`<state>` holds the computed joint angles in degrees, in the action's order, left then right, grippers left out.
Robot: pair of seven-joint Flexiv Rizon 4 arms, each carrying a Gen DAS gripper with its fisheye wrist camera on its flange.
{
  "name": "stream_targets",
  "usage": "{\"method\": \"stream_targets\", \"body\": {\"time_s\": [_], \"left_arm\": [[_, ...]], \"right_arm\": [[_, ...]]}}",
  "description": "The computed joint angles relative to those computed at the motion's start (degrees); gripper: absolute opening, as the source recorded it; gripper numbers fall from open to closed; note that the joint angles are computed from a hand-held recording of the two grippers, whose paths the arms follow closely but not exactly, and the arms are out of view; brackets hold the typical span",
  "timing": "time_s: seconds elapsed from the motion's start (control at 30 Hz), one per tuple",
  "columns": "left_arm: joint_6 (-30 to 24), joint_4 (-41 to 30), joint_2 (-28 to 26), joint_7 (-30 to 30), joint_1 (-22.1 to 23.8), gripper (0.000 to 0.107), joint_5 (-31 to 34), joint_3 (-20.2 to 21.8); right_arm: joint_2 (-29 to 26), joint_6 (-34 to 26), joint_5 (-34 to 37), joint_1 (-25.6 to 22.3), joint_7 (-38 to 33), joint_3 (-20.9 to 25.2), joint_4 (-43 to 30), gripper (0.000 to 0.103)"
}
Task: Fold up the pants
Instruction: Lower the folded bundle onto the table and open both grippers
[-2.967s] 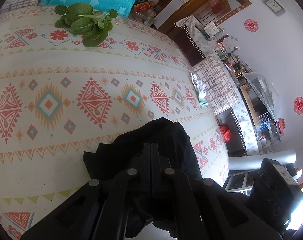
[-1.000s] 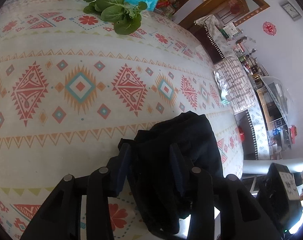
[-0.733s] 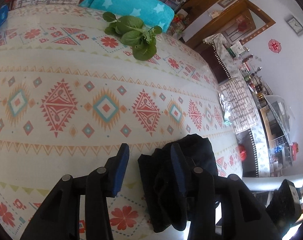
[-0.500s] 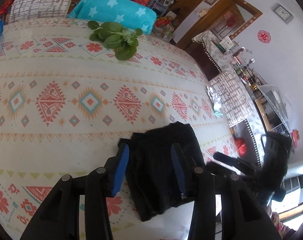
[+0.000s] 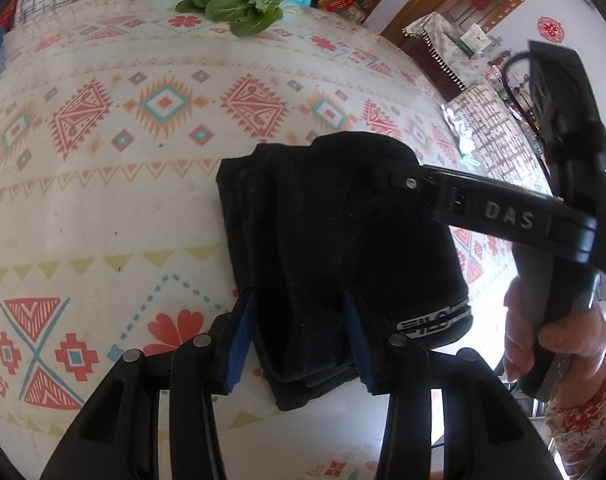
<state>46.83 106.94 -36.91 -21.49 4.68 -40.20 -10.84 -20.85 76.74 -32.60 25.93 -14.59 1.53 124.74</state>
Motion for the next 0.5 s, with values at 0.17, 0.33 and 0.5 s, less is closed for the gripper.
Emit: {"method": "stream_targets", "body": {"time_s": [0.17,0.33,0.5], "left_arm": [[0.01,0.02,0.74,-0.42,0.32,0.045,-0.28,0.30],[6.62,2.15,3.42,2.85,-0.12,0.047,-2.19,-0.32],[14.61,3.30,4.72,5.37,-1.27,0.049,-3.55,-1.77]], "right_arm": [[-2.58,-4.35,4.24,-1.87,-6.77,2.94,-3.90,0.089],[2.89,2.42,-3.56,2.44,3.24,-4.26,3.08,0.088],[9.61,1.47,-13.80,2.86,15.76,-6.12,10.32,0.088]]}}
